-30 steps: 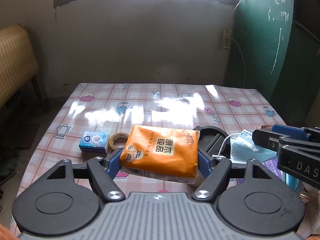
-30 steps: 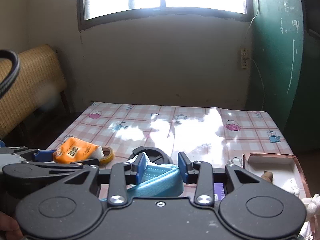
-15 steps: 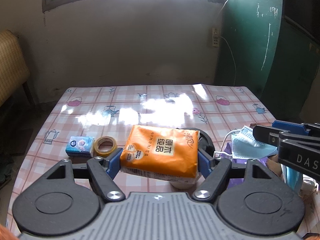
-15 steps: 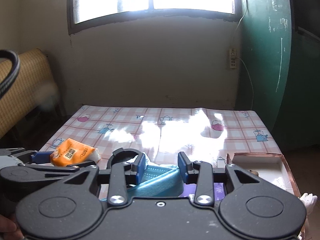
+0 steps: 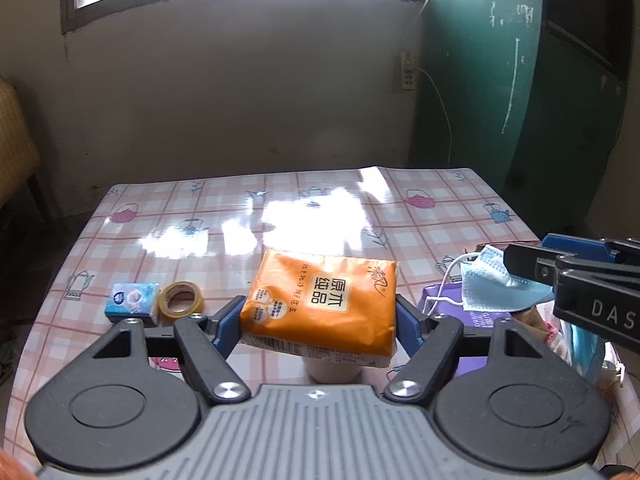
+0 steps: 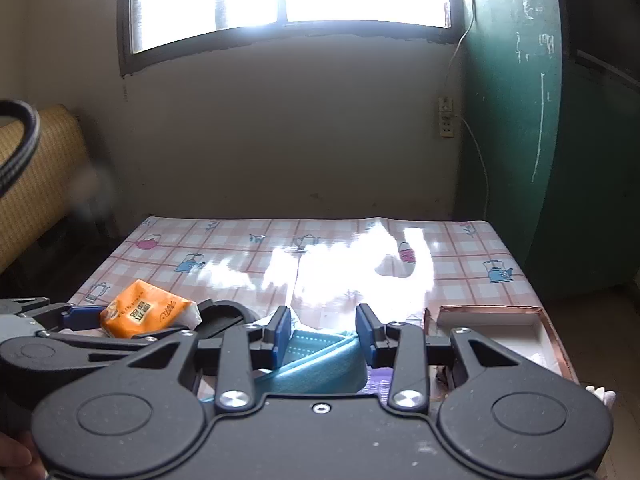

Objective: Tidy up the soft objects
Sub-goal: 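Carry the orange tissue pack with the left gripper while the right gripper carries the blue mask toward the box, then lower the tissue pack and mask into the box and open both grippers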

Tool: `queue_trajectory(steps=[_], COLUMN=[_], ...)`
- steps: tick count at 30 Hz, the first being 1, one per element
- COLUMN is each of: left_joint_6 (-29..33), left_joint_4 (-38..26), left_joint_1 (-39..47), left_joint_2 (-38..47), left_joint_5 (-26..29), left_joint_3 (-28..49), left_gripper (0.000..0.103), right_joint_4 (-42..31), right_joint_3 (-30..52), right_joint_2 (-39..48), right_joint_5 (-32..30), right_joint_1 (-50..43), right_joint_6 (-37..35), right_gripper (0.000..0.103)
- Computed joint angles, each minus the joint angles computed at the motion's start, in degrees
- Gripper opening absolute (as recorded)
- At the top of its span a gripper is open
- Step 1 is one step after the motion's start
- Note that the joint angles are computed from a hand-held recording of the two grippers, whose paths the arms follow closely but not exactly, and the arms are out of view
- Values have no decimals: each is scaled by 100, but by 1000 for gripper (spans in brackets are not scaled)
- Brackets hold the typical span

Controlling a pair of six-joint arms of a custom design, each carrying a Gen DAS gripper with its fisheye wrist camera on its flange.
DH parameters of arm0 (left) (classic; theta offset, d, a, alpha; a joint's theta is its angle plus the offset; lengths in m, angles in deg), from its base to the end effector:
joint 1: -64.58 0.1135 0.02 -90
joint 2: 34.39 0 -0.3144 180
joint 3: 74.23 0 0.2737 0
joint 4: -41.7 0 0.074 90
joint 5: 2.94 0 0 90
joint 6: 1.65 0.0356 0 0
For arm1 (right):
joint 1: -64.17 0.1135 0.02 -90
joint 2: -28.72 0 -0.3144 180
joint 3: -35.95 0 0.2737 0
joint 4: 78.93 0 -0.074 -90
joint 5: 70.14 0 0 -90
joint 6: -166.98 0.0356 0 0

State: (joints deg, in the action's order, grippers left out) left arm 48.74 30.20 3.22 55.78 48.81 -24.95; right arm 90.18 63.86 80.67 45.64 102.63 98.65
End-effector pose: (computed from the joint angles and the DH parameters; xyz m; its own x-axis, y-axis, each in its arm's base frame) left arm 0.1584 -0.2440 0.1680 -0.6165 0.0842 -0.7828 0.1494 0.9887 -0.0113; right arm 0.1374 0.0893 0.1889 -0.5204 0.0113 -0.8539 -0.0954 0.9929 0.0713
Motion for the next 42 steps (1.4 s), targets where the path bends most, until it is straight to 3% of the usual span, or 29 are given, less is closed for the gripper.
queue_trajectory(steps=[17, 28, 35, 42], left_joint_6=[365, 675, 939, 1208], left_joint_4=[220, 501, 712, 922], left_joint_1=[-198, -341, -387, -453], left_joint_2=[642, 1105, 1588, 2122], left_joint_5=[215, 446, 724, 1120], left_joint_3=[606, 1065, 1482, 1946], left_gripper=[77, 77, 77, 77], right_joint_4=[-295, -154, 236, 873], right_joint_3=[-246, -380, -283, -138], right_joint_2=[-702, -771, -107, 1045], right_joint_5=[-873, -2336, -3448, -4041], right_joint_1=[-1492, -3782, -5479, -6398], right_joint_6=[-588, -1511, -2368, -2883], right_gripper=[44, 45, 45, 45])
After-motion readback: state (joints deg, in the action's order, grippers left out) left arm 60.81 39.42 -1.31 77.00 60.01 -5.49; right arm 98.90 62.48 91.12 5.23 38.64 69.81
